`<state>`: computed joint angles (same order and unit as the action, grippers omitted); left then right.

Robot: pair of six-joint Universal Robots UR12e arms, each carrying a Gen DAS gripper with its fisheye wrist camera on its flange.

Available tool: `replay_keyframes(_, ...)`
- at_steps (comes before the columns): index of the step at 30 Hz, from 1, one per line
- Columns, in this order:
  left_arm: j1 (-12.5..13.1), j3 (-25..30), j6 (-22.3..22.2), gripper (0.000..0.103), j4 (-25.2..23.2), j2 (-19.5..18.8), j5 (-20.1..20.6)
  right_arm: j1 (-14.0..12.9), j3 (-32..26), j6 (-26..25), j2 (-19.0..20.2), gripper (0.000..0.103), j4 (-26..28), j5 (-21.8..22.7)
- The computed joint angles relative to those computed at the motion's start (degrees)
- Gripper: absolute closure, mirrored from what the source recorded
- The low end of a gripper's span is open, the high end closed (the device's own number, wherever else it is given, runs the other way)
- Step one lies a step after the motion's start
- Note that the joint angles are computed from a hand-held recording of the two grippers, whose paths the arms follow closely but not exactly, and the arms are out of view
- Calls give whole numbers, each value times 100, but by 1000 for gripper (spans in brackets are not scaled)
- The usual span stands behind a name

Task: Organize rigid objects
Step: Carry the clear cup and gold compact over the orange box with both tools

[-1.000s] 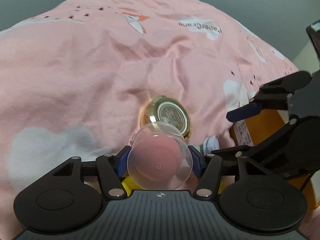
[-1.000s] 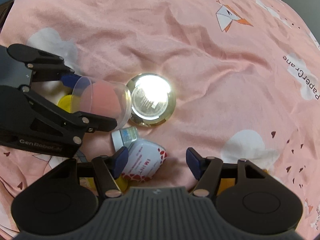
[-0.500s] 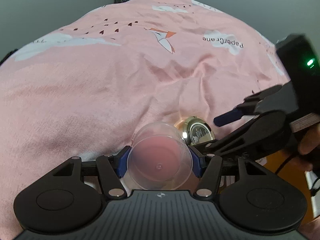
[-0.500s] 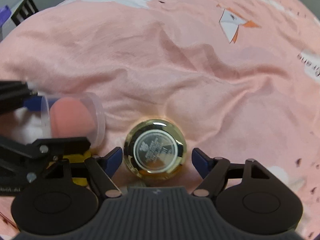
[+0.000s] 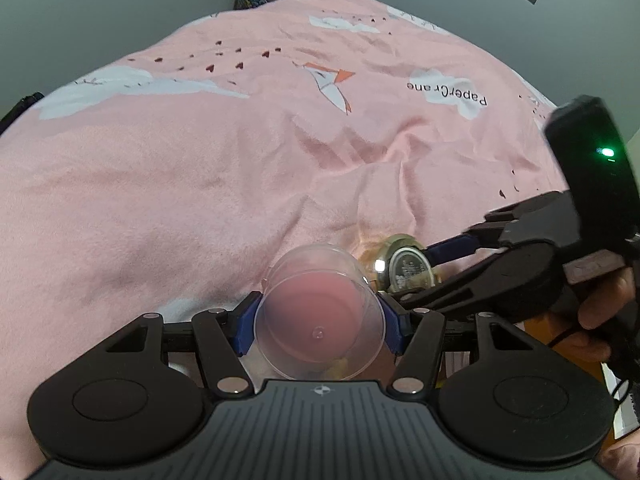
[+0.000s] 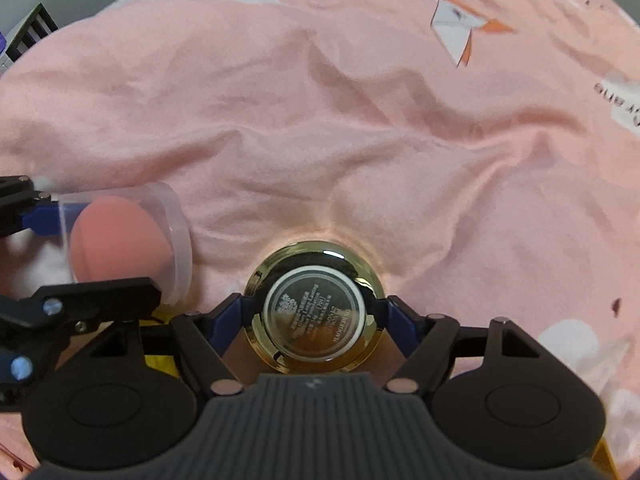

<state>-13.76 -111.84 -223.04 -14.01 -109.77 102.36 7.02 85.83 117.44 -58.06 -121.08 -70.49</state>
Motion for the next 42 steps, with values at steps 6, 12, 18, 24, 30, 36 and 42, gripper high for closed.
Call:
replay_keyframes(6, -137, -34, -76, 34, 73, 146, 227, -211, 290, -49, -360, 28, -169, 345)
replay_keyframes(12, -327, 76, 206, 34, 512, 179, 257, -590, 430, -224, -755, 28, -192, 788)
replay_keyframes(18, -538, 456, 774, 34, 936, -31, -72, -1095, 452, -32, -1050, 28, -117, 1046)
replay_keyframes(24, -709, 1005, 1235, 34, 1116, -424, -844, -1518, 617, 282, -1167, 28, -556, 684)
replay_keyframes(30, -847, 1566, 1362, 34, 1043, -876, -1614, -1777, 688, 465, -1071, 28, -711, -50)
replay_keyframes(36, -883, 1992, 1193, 34, 539, -1206, -2136, -1797, 589, 379, -835, 28, -599, -907)
replay_keyframes(42, -928, 2268, 1389, 34, 32, -1361, -1960, -1687, 471, 153, -586, 28, -742, -1528)
